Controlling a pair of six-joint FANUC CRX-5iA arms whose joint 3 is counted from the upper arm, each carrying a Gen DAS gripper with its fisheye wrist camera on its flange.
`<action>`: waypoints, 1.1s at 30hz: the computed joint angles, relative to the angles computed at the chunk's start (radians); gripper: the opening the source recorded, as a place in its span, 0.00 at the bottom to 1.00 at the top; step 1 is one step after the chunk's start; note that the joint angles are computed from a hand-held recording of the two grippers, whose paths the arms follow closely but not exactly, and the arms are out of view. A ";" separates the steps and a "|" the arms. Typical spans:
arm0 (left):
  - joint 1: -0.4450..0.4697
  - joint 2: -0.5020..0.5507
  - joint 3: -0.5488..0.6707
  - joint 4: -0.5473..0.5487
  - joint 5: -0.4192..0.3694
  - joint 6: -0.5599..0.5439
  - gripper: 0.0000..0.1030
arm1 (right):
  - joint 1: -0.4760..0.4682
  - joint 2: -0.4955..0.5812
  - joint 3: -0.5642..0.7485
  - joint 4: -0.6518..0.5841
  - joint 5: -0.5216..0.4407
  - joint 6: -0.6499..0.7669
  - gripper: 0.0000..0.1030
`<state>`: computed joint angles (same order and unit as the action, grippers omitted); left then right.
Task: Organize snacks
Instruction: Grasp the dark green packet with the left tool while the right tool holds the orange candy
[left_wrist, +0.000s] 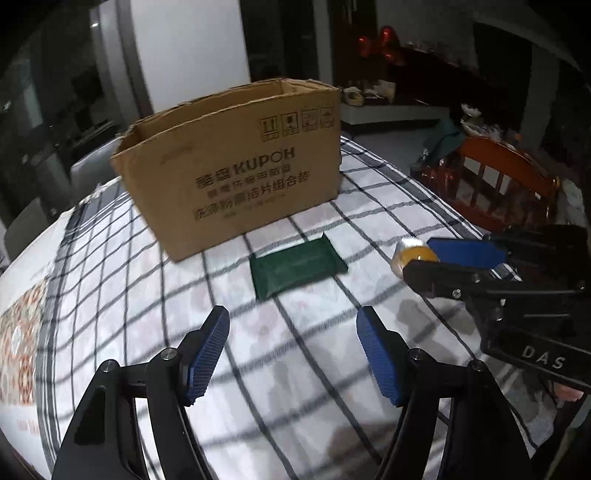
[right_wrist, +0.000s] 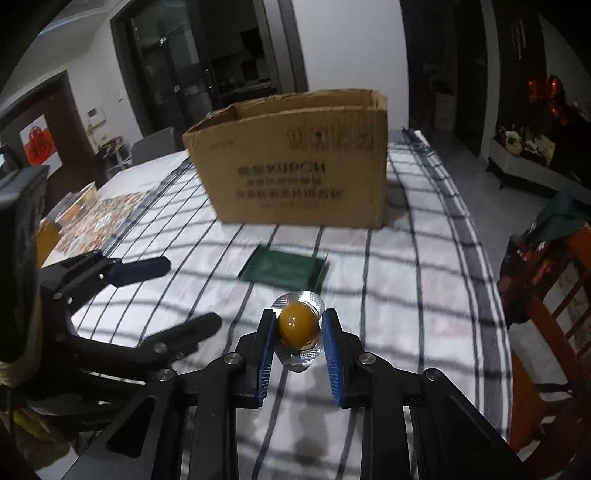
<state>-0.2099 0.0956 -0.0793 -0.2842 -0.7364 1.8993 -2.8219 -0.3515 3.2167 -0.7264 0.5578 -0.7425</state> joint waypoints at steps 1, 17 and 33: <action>0.020 0.015 0.002 0.042 0.014 -0.040 0.73 | 0.003 -0.007 -0.010 0.007 -0.015 -0.016 0.26; 0.050 0.205 0.162 0.079 0.005 -0.001 0.96 | -0.038 -0.123 -0.157 0.111 -0.021 -0.186 0.26; 0.036 0.321 0.287 0.023 -0.100 0.102 0.99 | -0.046 -0.182 -0.223 0.139 0.009 -0.221 0.26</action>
<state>-0.1737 0.4162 0.2077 -0.2614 -0.8369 2.0017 -2.8675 -0.5339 2.9939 -0.5874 0.5664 -0.9638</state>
